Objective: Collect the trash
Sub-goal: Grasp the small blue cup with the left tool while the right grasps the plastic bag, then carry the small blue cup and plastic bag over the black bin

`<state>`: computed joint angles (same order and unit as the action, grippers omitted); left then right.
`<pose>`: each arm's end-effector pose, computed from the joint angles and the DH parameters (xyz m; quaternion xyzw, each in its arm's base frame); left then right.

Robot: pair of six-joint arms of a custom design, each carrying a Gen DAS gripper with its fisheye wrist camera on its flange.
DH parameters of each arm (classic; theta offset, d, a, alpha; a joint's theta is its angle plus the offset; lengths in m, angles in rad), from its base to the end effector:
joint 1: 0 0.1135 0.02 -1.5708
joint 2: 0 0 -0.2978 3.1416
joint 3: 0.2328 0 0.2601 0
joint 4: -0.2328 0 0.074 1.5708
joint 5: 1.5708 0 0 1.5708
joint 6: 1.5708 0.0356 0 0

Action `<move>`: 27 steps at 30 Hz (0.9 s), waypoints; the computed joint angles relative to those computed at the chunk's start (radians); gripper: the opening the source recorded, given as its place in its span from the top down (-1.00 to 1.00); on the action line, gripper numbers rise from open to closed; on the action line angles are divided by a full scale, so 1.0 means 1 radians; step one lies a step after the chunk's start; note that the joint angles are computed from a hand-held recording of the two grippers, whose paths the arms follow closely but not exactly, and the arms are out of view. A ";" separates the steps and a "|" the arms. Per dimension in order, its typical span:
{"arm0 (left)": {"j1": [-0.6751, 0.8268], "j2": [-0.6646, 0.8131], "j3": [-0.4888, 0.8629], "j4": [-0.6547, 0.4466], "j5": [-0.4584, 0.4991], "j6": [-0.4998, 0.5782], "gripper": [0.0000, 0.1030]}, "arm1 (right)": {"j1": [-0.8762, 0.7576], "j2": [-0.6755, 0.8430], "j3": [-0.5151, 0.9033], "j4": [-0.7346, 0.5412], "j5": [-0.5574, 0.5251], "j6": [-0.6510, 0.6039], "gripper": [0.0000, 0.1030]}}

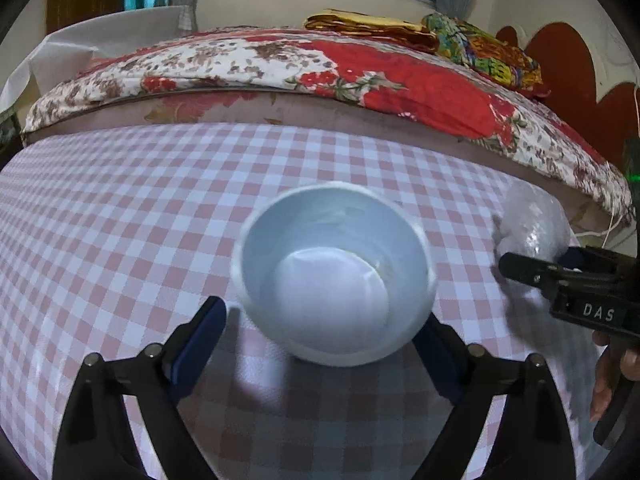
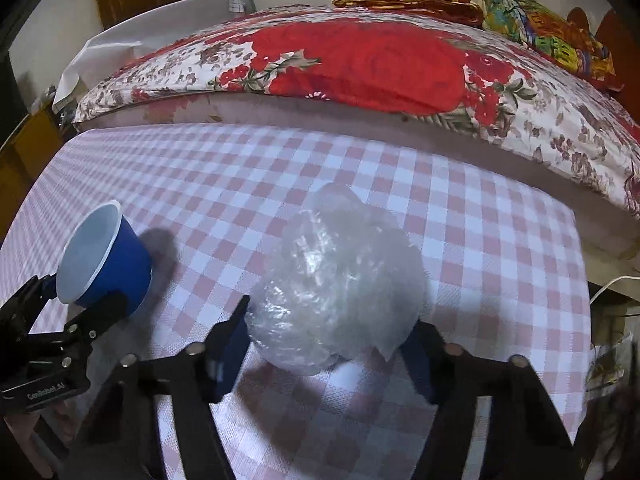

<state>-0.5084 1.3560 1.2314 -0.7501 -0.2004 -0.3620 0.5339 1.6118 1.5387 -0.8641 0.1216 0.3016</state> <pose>0.2523 -0.1325 0.3490 0.0344 0.9353 -0.0578 0.3474 0.3067 0.1763 0.3643 -0.0911 0.9443 0.0734 0.3076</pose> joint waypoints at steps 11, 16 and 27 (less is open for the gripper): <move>-0.064 -0.088 -0.035 0.000 -0.016 -0.014 -0.44 | 0.088 -0.177 -0.148 0.047 0.095 0.007 -0.02; -0.150 -0.147 -0.030 -0.047 -0.076 -0.036 -0.44 | 0.149 -0.285 -0.230 0.027 0.149 0.028 -0.02; -0.407 -0.245 -0.049 -0.100 -0.199 -0.168 -0.43 | 0.309 -0.535 -0.342 -0.122 0.275 0.183 -0.01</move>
<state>-0.9154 1.1111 1.1827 -0.8500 -0.3995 -0.5305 0.8431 1.0769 1.1965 -0.9861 0.3969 0.4848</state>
